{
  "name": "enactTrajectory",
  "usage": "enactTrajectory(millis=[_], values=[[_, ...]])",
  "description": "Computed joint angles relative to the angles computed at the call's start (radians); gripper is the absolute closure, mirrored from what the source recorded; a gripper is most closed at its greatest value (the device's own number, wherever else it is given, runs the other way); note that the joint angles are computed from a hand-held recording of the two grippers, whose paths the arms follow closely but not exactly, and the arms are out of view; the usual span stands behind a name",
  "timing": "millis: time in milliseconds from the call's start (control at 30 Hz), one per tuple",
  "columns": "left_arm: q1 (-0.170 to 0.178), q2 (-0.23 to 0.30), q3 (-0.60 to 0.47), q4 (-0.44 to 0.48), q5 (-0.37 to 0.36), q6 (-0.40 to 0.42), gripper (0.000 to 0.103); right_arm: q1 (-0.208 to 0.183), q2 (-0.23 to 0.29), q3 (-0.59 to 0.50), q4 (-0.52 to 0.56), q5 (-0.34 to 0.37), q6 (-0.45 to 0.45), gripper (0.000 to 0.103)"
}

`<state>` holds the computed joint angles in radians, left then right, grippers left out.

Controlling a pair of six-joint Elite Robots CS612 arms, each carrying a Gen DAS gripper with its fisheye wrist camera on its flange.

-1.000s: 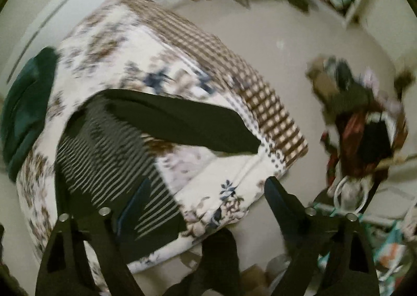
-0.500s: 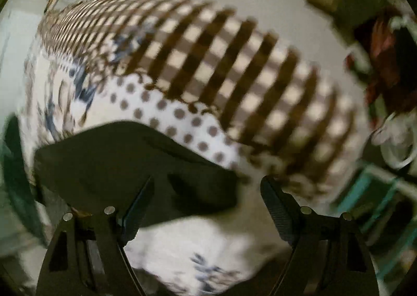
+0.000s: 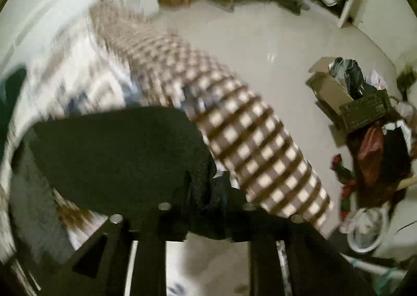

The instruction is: Fold small clothes

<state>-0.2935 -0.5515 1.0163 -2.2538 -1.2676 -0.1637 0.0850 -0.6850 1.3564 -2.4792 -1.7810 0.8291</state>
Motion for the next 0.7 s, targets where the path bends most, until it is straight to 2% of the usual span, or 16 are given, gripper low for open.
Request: enactTrajectory(millis=[33, 67, 100, 167, 267, 333, 367, 467, 567, 600, 633, 667, 700], values=[[0.000, 0.001, 0.000, 0.004, -0.004, -0.001, 0.000, -0.015, 0.005, 0.010, 0.043, 0.070, 0.024, 0.043], [0.001, 0.001, 0.001, 0.003, -0.006, 0.000, 0.000, -0.034, 0.000, 0.042, 0.043, 0.152, 0.090, 0.042], [0.001, 0.000, 0.004, -0.001, -0.007, 0.004, 0.000, -0.048, -0.009, 0.079, 0.002, 0.201, 0.141, 0.042], [0.002, -0.001, 0.012, -0.009, -0.003, 0.010, 0.000, -0.076, -0.031, 0.186, -0.150, 0.292, 0.287, 0.039], [0.006, 0.001, 0.016, 0.001, -0.001, 0.009, 0.000, -0.104, -0.028, 0.299, -0.443, 0.390, 0.498, 0.038], [0.010, 0.004, 0.016, 0.013, -0.002, 0.000, 0.000, -0.111, -0.005, 0.324, -0.585, 0.420, 0.593, 0.038], [0.013, 0.006, 0.014, 0.022, -0.005, -0.008, 0.000, -0.113, 0.011, 0.328, -0.622, 0.423, 0.628, 0.038], [0.020, 0.010, 0.010, 0.043, -0.009, -0.032, 0.000, -0.120, 0.051, 0.308, -0.650, 0.455, 0.677, 0.038], [0.027, 0.013, 0.007, 0.051, -0.010, -0.056, 0.000, -0.116, 0.078, 0.291, -0.710, 0.425, 0.715, 0.039], [0.029, 0.014, 0.006, 0.052, -0.011, -0.061, 0.000, -0.110, 0.077, 0.286, -0.711, 0.408, 0.721, 0.041], [0.031, 0.015, 0.004, 0.055, -0.012, -0.068, 0.000, -0.103, 0.082, 0.279, -0.726, 0.371, 0.730, 0.057], [0.033, 0.016, 0.003, 0.056, -0.011, -0.074, 0.000, -0.098, 0.084, 0.269, -0.724, 0.352, 0.738, 0.082], [0.036, 0.015, 0.004, 0.053, -0.010, -0.078, 0.000, -0.095, 0.086, 0.263, -0.719, 0.339, 0.745, 0.085]])
